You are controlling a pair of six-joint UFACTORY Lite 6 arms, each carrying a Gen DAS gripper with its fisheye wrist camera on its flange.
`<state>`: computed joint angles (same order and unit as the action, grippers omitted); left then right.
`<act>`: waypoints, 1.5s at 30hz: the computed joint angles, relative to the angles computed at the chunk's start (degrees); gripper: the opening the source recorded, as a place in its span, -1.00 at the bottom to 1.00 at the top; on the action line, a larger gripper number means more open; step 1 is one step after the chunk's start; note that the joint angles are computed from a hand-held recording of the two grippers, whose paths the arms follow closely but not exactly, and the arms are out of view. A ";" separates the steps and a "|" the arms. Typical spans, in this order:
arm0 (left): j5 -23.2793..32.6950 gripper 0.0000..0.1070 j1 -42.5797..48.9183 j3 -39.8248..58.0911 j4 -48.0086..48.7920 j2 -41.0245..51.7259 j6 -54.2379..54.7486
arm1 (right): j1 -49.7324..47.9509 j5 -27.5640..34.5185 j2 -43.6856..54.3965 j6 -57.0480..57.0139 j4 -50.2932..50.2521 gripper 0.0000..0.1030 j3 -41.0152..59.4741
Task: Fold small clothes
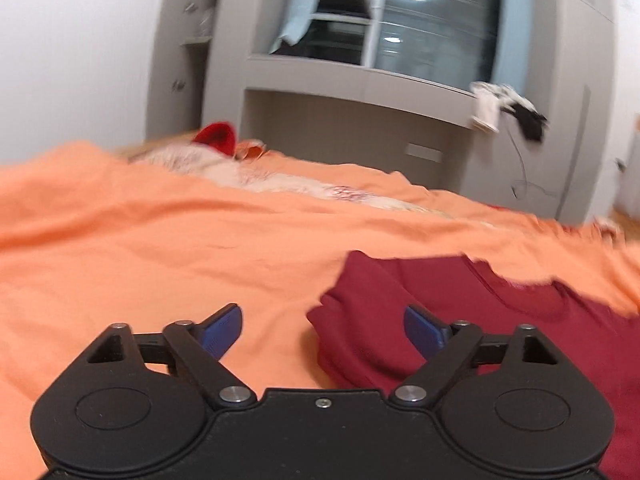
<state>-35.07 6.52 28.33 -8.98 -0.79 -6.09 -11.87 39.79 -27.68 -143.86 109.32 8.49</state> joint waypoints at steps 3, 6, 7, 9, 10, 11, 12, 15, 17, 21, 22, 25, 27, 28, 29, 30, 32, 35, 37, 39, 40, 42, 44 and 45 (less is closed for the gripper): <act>0.27 0.29 5.35 6.38 11.48 7.39 -14.35 | -1.02 1.00 2.30 0.86 -1.37 1.00 1.13; -0.09 -0.36 8.04 10.83 19.26 13.37 -24.15 | -2.68 2.00 4.78 1.35 -3.29 1.00 2.63; 0.47 -0.62 8.72 12.32 22.14 15.06 -26.68 | -2.53 1.85 4.87 1.42 -3.30 1.00 2.59; 0.53 -0.70 9.34 13.88 25.07 17.41 -29.10 | -2.89 2.06 6.26 1.31 -3.57 1.00 3.54; -0.40 -0.69 9.81 13.92 26.67 18.12 -30.59 | -2.89 2.06 6.31 1.38 -3.63 1.00 3.51; -1.64 -0.69 10.46 14.37 29.24 19.29 -33.03 | -3.31 2.30 6.69 1.50 -4.07 1.00 3.80; -2.62 -0.60 11.24 14.62 32.00 19.98 -35.68 | -3.07 2.20 7.07 1.31 -3.70 1.00 4.01; -4.33 -0.43 12.17 14.47 33.17 21.04 -38.18 | -3.52 2.50 7.46 1.38 -4.06 1.00 4.21; -4.22 -0.44 12.04 14.81 33.35 21.44 -38.59 | -3.59 2.57 7.72 1.29 -4.05 1.00 4.34; -2.37 -0.93 11.19 15.65 33.23 21.97 -37.22 | -3.54 2.56 7.73 1.23 -3.95 1.00 4.32; -2.30 -0.94 10.85 15.18 31.16 21.70 -35.93 | -3.60 2.62 7.81 1.16 -3.92 1.00 4.30; -2.06 -0.94 12.05 15.19 28.66 23.39 -37.94 | -3.53 2.56 7.76 1.20 -3.91 1.00 4.32; -2.23 -0.93 13.82 16.46 31.63 26.00 -42.56 | -3.51 2.54 7.78 1.18 -3.88 1.00 4.34; -3.05 -0.93 14.25 16.50 32.56 26.50 -43.40 | -3.47 2.50 7.82 1.18 -3.87 1.00 4.36; -3.18 -0.93 14.07 16.34 32.26 26.32 -42.75 | -3.32 2.39 8.30 1.03 -3.69 1.00 4.67; -2.69 -0.92 13.64 16.35 31.71 25.96 -41.86 | -3.26 2.35 8.81 0.74 -3.50 1.00 4.88; -1.51 -0.84 13.15 16.61 31.49 25.44 -41.48 | -2.84 2.09 9.32 0.39 -2.90 1.00 5.05; -1.95 -0.60 14.02 15.62 33.03 24.21 -43.85 | -2.86 2.15 9.28 0.23 -2.77 1.00 4.85; -2.59 -0.34 14.91 14.15 34.69 22.61 -45.69 | -3.00 2.22 9.27 0.35 -2.94 1.00 4.84; -2.34 -0.14 15.56 12.32 36.50 20.07 -47.39 | -2.72 2.07 9.37 0.36 -2.65 1.00 4.90; -2.24 0.02 15.84 11.33 37.48 18.83 -48.12 | -2.68 2.05 9.37 0.33 -2.56 1.00 4.85; -1.38 0.25 15.95 8.93 38.26 15.39 -48.53 | -2.82 2.07 9.12 0.56 -2.76 1.00 4.72; 0.80 0.48 15.42 5.86 37.13 10.74 -47.18 | -3.48 2.31 8.42 1.59 -4.01 1.00 4.65; 2.05 0.59 14.70 4.23 35.96 8.25 -46.05 | -4.33 2.91 7.72 2.32 -5.08 1.00 4.45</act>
<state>-33.02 21.22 32.56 26.98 7.46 -52.14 -16.20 42.70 -19.96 -141.55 104.24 12.94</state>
